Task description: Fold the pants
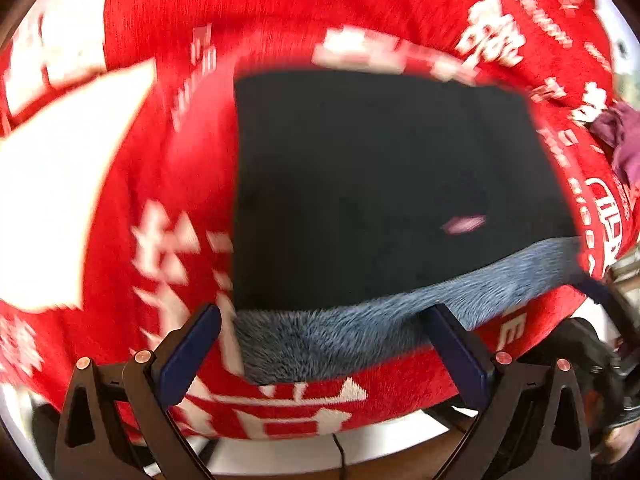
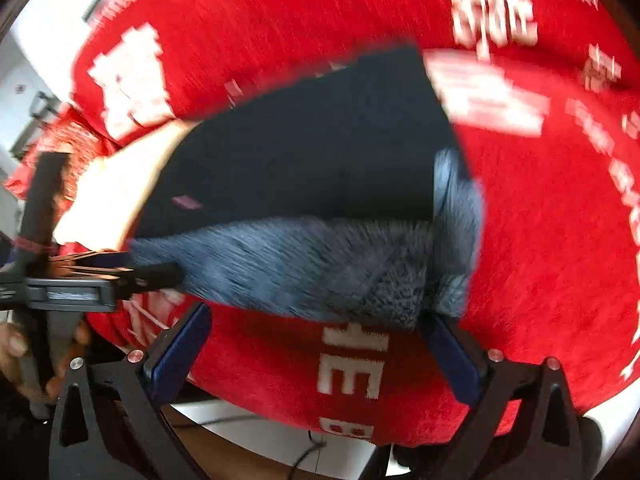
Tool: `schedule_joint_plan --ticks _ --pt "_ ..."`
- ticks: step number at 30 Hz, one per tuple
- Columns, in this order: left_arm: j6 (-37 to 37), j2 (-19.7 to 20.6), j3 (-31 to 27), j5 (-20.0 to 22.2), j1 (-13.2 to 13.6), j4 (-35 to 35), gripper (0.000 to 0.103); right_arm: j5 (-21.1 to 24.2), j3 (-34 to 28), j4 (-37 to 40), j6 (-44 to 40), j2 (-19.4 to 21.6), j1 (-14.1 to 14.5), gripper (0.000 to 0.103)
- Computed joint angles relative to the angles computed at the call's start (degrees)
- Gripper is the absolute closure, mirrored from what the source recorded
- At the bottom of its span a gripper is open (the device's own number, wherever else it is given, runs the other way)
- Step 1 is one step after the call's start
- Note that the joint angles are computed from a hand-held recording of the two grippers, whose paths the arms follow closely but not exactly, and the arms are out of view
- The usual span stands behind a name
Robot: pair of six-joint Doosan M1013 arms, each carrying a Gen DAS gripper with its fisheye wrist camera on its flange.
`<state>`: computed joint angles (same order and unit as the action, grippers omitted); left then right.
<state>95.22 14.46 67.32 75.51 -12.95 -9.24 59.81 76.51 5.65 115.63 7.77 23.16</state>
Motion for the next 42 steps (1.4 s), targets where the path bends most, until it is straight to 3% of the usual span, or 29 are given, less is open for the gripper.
schedule_joint_plan --ticks 5,10,12,14,16,18,20,22,24,26,28,31,33,37,42 --pt "3.3 1.0 -5.5 -4.3 2.0 -6.8 0.000 -1.7 -4.2 -8.5 -1.7 -0.7 1.3 0.000" --pt "-1.5 9.6 -16.8 0.4 1.4 -8.4 0.000 -6.6 -7.9 -7.0 -7.9 2.1 -0.8 0.000" --pt "-3.8 12.9 -21.0 4.8 0.9 -8.6 0.000 -4.3 -11.2 -6.4 -10.9 5.4 -1.4 0.000" --pt "-5.9 16.6 -24.7 10.9 1.0 -10.7 0.000 1.7 -15.8 -6.6 -11.3 9.3 -2.1 0.000" --pt "-6.4 17.8 -25.1 12.8 0.3 -8.7 0.000 6.7 -18.6 -2.3 -11.7 12.4 -3.6 0.000" --pt "-2.4 16.1 -22.5 10.5 -0.9 -4.9 0.000 10.5 -19.1 0.8 -9.1 14.1 -4.8 0.000" --pt "-0.1 13.2 -19.8 7.0 -1.2 -2.7 0.000 12.3 -19.0 -5.6 -6.2 14.2 -4.0 0.000" --pt "3.7 8.4 -13.9 0.8 0.7 -7.0 0.000 6.0 -14.9 -13.1 0.0 10.5 -2.4 0.000" --pt "7.0 5.1 -9.1 -2.8 2.6 -9.0 0.000 -2.7 -7.7 -22.6 6.7 4.0 0.0 0.000" --pt "8.0 2.5 -4.0 -6.1 4.0 -8.3 0.000 -6.5 -2.5 -26.3 11.2 -0.1 1.1 0.000" --pt "5.6 2.7 -2.5 -4.7 4.9 -6.9 0.000 -4.1 0.5 -19.1 8.9 -2.4 -0.1 0.000" --pt "2.4 4.0 -2.4 -2.6 7.7 -15.2 0.000 -2.1 2.7 -8.1 6.9 -2.9 -3.2 0.000" --pt "-0.6 4.9 -3.1 -2.4 8.6 -18.4 0.000 -2.2 3.0 -6.0 7.7 -2.7 -4.2 0.000" --pt "-1.3 8.7 -6.5 4.5 8.9 -24.3 0.000 -3.0 0.1 0.0 0.3 0.0 -5.8 0.000" --pt "-2.6 10.7 -8.0 6.9 8.7 -27.0 0.000 1.1 -2.3 11.5 -9.5 3.9 -9.0 0.000"
